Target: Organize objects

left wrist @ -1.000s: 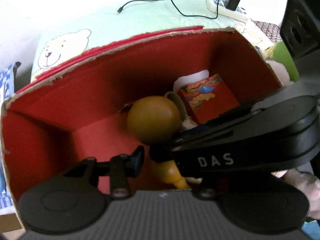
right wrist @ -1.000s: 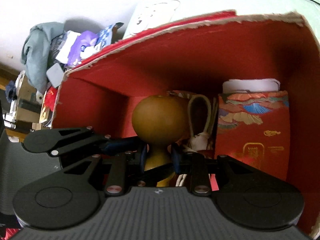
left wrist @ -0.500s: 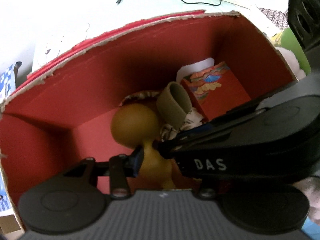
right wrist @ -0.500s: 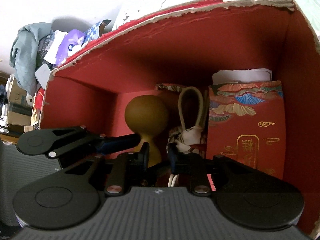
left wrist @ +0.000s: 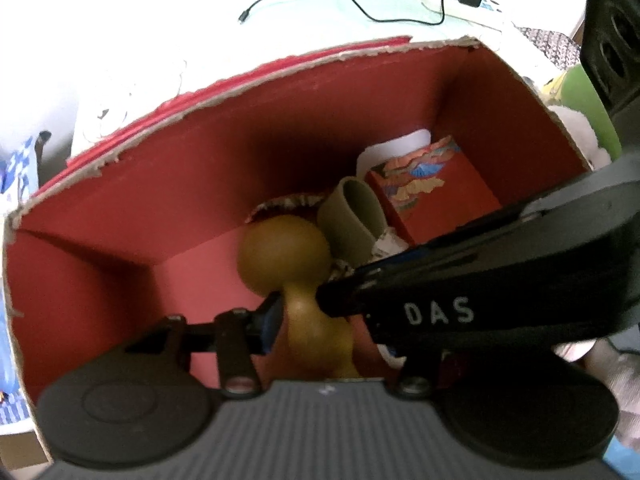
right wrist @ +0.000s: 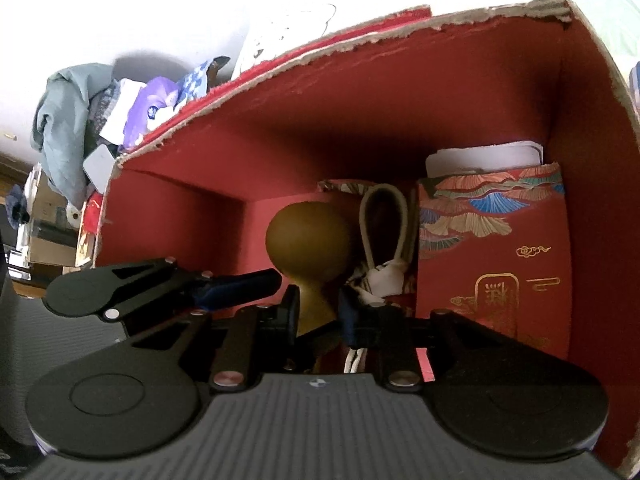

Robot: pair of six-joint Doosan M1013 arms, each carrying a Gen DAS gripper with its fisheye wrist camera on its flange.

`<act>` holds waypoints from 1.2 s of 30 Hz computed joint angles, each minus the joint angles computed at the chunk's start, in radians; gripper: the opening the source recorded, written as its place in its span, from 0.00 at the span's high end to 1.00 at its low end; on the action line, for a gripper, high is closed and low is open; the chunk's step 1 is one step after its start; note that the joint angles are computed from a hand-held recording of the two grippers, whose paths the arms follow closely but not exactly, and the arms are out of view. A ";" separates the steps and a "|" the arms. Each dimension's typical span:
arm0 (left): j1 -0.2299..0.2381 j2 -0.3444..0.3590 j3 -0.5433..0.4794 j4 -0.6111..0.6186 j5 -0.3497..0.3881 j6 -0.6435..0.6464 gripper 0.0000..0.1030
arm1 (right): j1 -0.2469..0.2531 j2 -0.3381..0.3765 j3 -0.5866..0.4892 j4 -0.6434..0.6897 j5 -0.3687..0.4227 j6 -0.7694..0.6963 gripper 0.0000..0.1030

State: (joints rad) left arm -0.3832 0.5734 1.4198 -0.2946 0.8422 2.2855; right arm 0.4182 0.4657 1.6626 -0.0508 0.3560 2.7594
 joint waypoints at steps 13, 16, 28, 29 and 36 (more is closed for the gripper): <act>-0.003 -0.009 0.018 0.005 -0.049 -0.015 0.40 | 0.009 -0.005 0.008 -0.108 -0.020 0.107 0.75; -0.005 -0.019 0.036 0.008 -0.085 -0.009 0.40 | 0.011 -0.006 0.010 -0.141 -0.021 0.143 0.75; -0.007 -0.025 0.046 0.014 -0.105 -0.009 0.40 | 0.015 -0.010 0.015 -0.192 -0.026 0.199 0.75; -0.008 -0.025 0.046 0.024 -0.108 -0.021 0.40 | 0.017 -0.010 0.014 -0.201 -0.025 0.209 0.75; -0.009 -0.026 0.048 0.028 -0.110 -0.028 0.40 | 0.016 -0.010 0.014 -0.194 -0.028 0.202 0.74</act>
